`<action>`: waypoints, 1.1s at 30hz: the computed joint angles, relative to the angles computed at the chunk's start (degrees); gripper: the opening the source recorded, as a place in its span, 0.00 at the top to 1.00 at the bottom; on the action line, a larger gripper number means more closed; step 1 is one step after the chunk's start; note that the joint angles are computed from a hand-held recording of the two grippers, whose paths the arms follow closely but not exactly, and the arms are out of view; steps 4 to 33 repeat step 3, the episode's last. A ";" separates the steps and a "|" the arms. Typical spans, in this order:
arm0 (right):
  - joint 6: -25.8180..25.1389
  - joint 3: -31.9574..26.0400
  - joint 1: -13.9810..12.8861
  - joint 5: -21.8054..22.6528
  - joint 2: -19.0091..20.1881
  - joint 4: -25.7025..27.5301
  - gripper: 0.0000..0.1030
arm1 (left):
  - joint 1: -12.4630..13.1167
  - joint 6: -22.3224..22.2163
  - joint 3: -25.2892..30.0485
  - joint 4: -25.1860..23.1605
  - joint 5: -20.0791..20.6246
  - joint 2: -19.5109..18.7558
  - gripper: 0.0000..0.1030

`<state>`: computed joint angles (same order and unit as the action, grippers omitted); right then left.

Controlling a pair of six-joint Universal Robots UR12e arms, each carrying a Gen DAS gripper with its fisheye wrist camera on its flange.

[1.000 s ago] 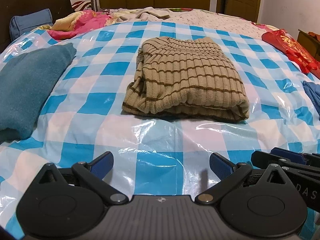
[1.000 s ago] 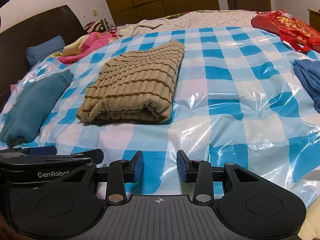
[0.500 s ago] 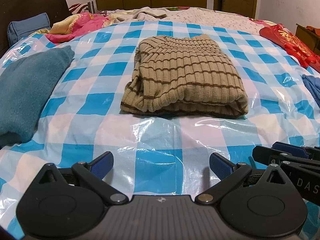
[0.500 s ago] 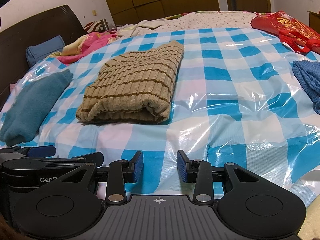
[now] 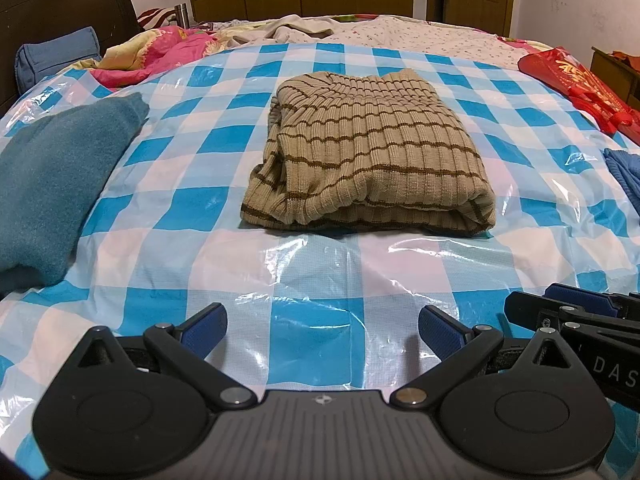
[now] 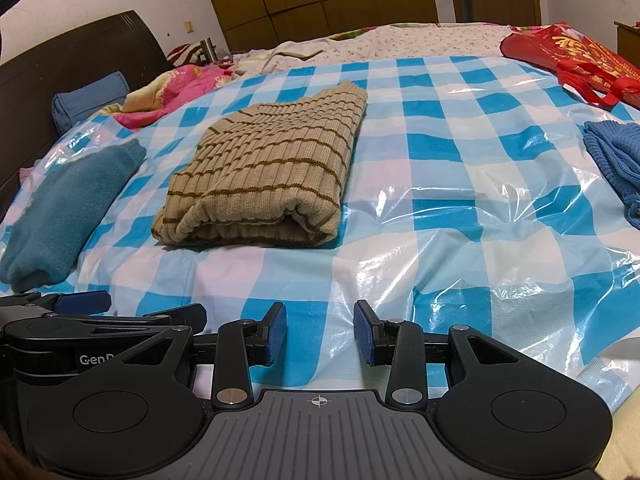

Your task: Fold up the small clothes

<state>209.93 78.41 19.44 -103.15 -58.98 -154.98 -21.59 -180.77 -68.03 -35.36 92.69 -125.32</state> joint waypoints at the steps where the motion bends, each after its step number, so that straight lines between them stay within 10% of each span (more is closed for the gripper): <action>1: 0.00 0.00 0.00 0.00 0.00 0.00 0.64 | 0.01 0.03 0.02 -0.06 -0.06 0.00 0.00; 33: 0.00 0.00 0.00 0.00 0.00 0.00 0.64 | 0.03 -0.08 0.03 -0.19 -0.22 0.02 0.00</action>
